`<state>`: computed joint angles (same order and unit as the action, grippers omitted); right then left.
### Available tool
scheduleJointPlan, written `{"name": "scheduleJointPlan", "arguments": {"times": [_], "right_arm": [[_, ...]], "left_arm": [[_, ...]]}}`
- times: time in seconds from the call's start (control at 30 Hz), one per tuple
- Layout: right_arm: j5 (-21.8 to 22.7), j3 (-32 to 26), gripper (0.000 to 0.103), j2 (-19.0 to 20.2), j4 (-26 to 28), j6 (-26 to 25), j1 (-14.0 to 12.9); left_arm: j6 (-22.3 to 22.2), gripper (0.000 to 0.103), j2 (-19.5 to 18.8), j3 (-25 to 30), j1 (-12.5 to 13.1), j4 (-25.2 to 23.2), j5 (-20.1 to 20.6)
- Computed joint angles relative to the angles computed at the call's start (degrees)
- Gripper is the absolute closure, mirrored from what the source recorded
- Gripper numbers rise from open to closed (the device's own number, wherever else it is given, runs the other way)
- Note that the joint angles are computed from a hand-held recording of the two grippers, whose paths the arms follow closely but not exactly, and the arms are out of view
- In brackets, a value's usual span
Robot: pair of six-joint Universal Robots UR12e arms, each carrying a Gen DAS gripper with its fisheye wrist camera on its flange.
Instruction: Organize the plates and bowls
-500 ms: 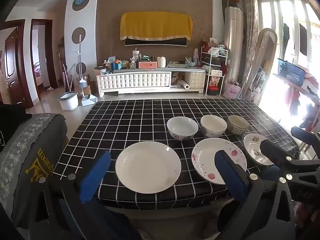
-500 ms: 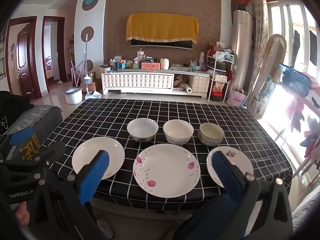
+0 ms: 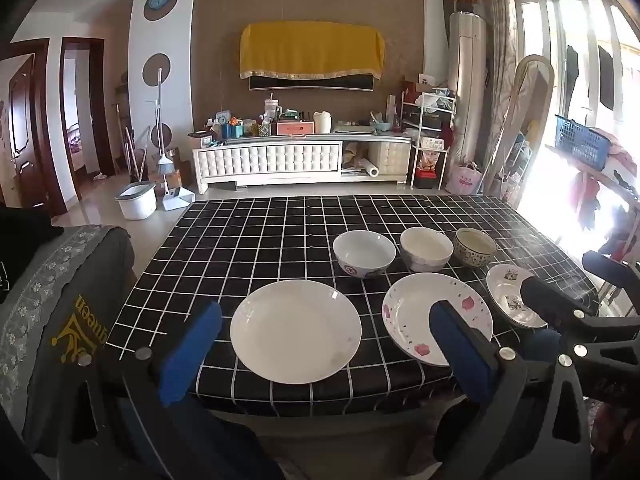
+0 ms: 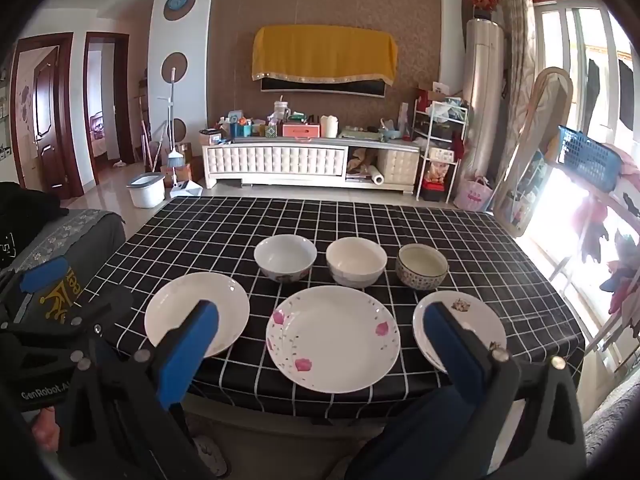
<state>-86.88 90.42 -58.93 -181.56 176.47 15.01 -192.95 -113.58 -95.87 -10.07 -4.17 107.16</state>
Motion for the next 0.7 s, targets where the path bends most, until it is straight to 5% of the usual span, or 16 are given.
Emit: {"name": "scheduleJointPlan", "arguments": {"times": [0.7], "right_arm": [[0.7, 0.7, 0.000, -0.5, 0.5, -0.3, -0.1]], "left_arm": [[0.0, 0.000, -0.2, 0.3, -0.6, -0.2, 1.0]]}}
